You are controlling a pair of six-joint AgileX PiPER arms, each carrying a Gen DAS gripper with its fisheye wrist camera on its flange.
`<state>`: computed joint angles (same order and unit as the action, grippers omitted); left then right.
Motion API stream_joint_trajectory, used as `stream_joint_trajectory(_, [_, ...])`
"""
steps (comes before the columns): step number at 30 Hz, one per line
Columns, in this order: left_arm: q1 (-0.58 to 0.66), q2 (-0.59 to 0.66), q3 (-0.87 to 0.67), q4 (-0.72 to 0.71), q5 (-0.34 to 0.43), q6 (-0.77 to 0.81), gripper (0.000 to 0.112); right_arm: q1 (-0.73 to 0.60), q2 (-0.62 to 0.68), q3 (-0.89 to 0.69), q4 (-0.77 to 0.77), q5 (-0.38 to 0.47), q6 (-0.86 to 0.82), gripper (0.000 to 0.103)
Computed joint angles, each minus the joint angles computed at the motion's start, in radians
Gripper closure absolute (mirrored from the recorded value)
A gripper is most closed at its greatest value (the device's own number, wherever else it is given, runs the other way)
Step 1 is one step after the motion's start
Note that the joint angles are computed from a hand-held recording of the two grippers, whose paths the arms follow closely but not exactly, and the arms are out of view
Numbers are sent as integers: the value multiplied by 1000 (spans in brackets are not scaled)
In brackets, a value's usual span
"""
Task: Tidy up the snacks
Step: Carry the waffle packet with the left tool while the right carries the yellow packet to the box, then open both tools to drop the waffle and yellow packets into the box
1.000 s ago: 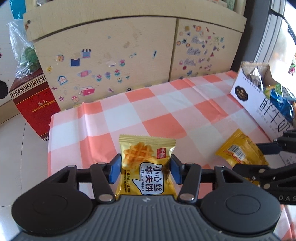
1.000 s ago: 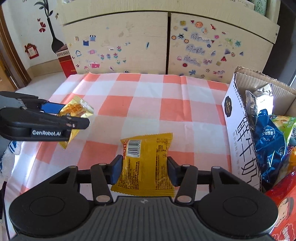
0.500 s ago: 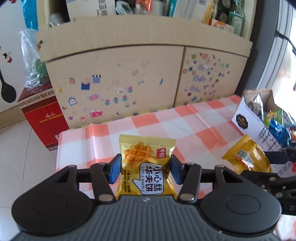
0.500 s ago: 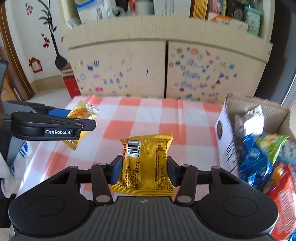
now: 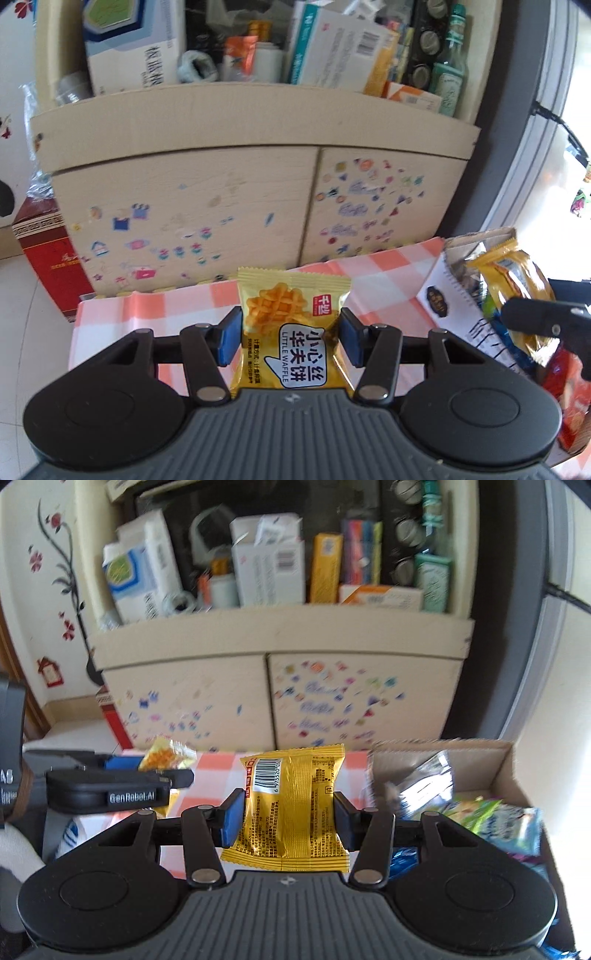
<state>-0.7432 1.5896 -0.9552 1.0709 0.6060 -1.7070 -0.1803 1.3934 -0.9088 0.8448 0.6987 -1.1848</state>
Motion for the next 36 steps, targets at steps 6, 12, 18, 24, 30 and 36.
stream_joint_trajectory(6, [-44, 51, -91, 42, 13, -4, 59, -85, 8, -49, 37, 24, -22, 47])
stream_joint_trajectory(12, [-69, 106, -180, 56, -14, -1, 59, -181, 26, -98, 74, 54, -35, 47])
stream_joint_trajectory(18, [-101, 180, -287, 62, -63, 27, 59, -251, 50, -139, 63, 61, -7, 46])
stream_joint_trajectory(24, [-122, 263, -385, 37, -127, 76, 58, -295, 73, -162, 17, 49, 52, 46])
stream_joint_trajectory(30, [-128, 352, -488, -19, -177, 115, 58, -333, 103, -199, -25, 50, 132, 46])
stream_joint_trajectory(36, [-120, 452, -610, -165, -174, 225, 56, -345, 130, -219, -78, 15, 243, 42])
